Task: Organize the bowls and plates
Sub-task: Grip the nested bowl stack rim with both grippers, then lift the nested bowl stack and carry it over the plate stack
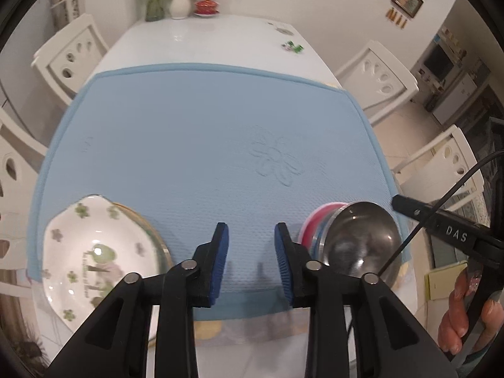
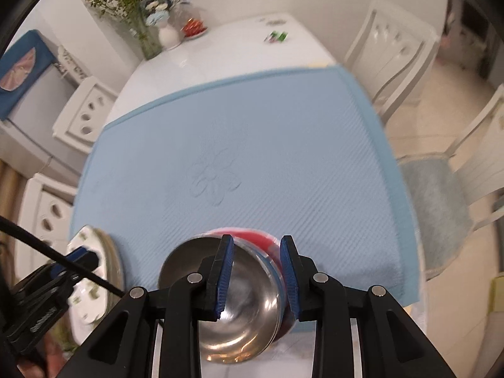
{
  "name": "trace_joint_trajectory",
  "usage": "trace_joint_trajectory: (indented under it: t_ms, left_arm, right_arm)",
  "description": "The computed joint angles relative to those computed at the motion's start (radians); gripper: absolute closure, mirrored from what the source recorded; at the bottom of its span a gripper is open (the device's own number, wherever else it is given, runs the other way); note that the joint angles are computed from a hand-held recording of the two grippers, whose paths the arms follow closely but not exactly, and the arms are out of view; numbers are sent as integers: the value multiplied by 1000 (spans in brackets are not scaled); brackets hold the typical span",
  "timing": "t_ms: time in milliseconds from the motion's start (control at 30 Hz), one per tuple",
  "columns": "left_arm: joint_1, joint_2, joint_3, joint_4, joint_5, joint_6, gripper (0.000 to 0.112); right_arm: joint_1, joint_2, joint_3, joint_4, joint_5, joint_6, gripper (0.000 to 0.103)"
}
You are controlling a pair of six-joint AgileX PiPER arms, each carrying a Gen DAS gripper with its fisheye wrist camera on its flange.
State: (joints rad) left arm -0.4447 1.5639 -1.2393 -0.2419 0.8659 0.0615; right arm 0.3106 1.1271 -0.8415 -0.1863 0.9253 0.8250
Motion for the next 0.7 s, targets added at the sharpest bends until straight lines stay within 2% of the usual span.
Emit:
trace_joint_trajectory:
  t_ms: [133, 300, 467, 633, 667, 700]
  left_arm:
    - [72, -7, -7, -18, 2, 94, 82]
    - [162, -26, -18, -37, 5, 204, 82]
    - [266, -37, -1, -98, 39, 338, 81]
    - [361, -14, -1, -207, 112, 483, 81]
    - [367, -4, -5, -239, 137, 523, 81]
    - [363, 8, -10, -265, 160, 549, 80]
  right_arm:
    - [139, 41, -78, -140, 94, 213, 74]
    - [292, 139, -169, -170, 119, 372, 67]
    - [418, 236, -231, -187, 117, 468, 67]
    - [448, 210, -196, -178, 57, 560, 65]
    - [458, 196, -186, -201, 69, 600, 55]
    - [466, 178, -169, -226, 83, 642, 39]
